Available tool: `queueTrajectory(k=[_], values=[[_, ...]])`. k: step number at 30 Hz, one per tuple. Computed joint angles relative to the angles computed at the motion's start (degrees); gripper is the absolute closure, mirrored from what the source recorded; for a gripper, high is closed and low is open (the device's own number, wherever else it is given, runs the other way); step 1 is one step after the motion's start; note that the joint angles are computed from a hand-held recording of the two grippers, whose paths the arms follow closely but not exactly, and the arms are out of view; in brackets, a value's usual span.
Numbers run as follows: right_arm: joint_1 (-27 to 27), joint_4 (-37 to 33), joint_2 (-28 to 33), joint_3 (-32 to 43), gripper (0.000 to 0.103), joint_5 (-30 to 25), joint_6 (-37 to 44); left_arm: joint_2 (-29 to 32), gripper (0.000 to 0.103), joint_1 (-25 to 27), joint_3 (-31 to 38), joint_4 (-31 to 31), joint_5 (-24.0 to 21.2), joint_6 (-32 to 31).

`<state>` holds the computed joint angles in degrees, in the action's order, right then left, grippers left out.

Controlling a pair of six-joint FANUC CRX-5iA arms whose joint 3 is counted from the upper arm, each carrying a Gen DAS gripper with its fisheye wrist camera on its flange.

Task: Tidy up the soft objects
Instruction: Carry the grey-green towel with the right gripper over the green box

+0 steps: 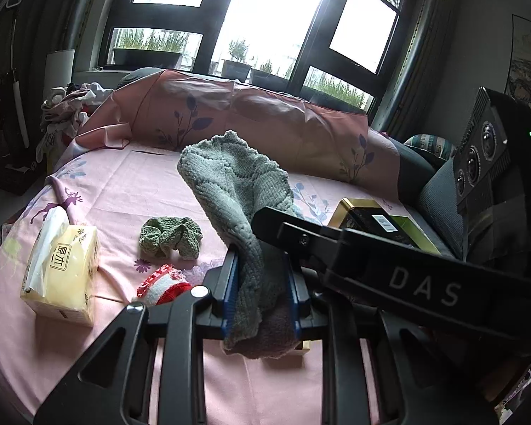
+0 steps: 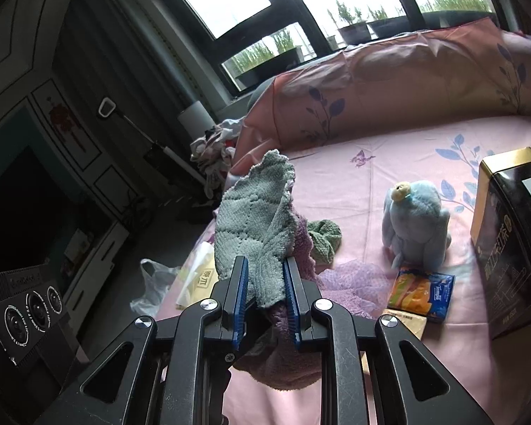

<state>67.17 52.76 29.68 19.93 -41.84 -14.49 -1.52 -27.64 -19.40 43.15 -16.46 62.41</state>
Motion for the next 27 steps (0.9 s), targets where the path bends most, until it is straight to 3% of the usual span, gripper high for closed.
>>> queueTrajectory(k=[15, 19, 24, 27], values=[[0.50, 15.43, -9.03, -14.16, 0.080, -4.35, -18.21, 2.73, 0.083, -5.54, 5.21, -0.84, 1.47, -4.96], [0.11, 19.40, -11.87, -18.77, 0.080, -4.31, -24.77, 4.15, 0.083, -6.76, 7.63, -2.91, 0.84, -4.47], [-0.54, 25.91, -15.92, -25.76, 0.080, -5.04, -35.20, 6.07, 0.083, -9.12, 9.31, 0.63, 0.63, -8.99], [-0.18, 28.48, -17.81, -28.78, 0.080, -7.21, -40.29, 7.47, 0.083, -10.46, 11.66, -2.08, 0.20, -7.19]])
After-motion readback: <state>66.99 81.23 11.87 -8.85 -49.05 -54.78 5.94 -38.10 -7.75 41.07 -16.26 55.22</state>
